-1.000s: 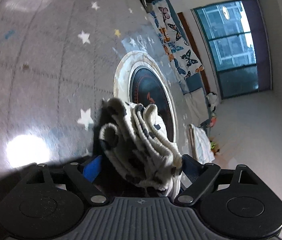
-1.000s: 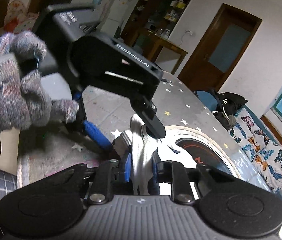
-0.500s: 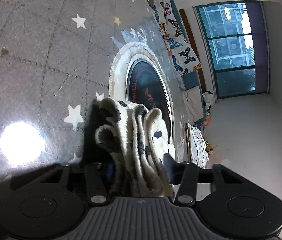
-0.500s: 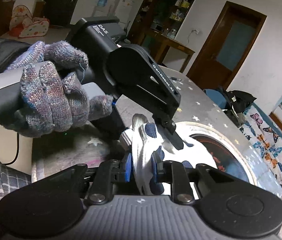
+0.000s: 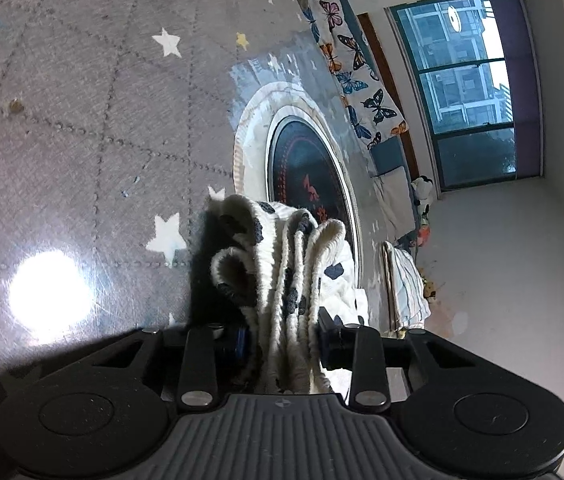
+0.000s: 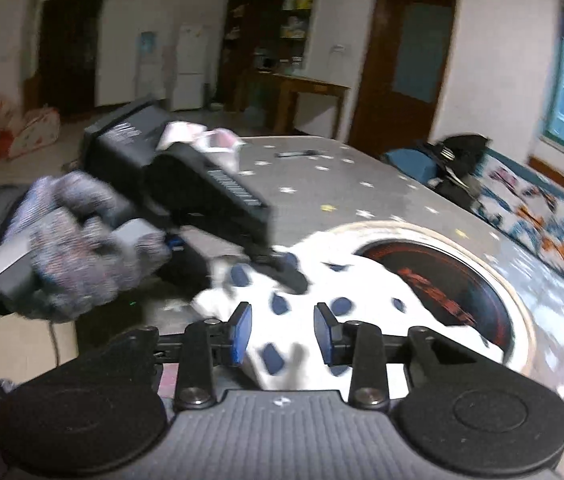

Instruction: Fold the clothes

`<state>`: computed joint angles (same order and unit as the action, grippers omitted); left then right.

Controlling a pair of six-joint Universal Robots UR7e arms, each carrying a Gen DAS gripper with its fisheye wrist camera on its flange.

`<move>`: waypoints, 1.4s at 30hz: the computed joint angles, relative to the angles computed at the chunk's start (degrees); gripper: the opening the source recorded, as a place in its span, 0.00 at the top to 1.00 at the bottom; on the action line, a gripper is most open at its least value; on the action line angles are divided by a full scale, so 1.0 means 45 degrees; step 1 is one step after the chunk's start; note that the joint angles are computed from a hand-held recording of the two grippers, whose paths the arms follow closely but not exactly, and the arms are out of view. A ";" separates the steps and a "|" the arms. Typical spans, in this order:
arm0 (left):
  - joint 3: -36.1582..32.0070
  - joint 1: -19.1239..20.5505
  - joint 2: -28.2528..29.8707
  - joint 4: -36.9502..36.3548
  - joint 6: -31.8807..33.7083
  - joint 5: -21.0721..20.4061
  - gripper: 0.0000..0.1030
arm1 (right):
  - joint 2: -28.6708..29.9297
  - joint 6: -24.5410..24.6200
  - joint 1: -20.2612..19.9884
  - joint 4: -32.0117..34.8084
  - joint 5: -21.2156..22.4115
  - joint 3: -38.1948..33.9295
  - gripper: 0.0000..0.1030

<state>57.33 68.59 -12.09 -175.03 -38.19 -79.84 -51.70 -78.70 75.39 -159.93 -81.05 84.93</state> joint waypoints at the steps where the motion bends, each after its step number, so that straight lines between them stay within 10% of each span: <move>1: 0.0006 -0.0003 -0.0009 0.0023 0.0049 0.0014 0.67 | 0.0065 0.0400 -0.0040 -0.0054 -0.0009 -0.0187 0.64; 14: -0.0301 0.0002 0.0076 0.0435 0.0495 0.0045 0.67 | 0.1026 0.4599 -0.0668 -0.0775 -0.0465 -0.2299 0.49; 42: -0.0635 -0.0009 0.0102 0.1069 0.0727 0.0125 0.67 | 0.2090 0.7556 -0.1010 -0.1570 -0.0605 -0.3597 0.37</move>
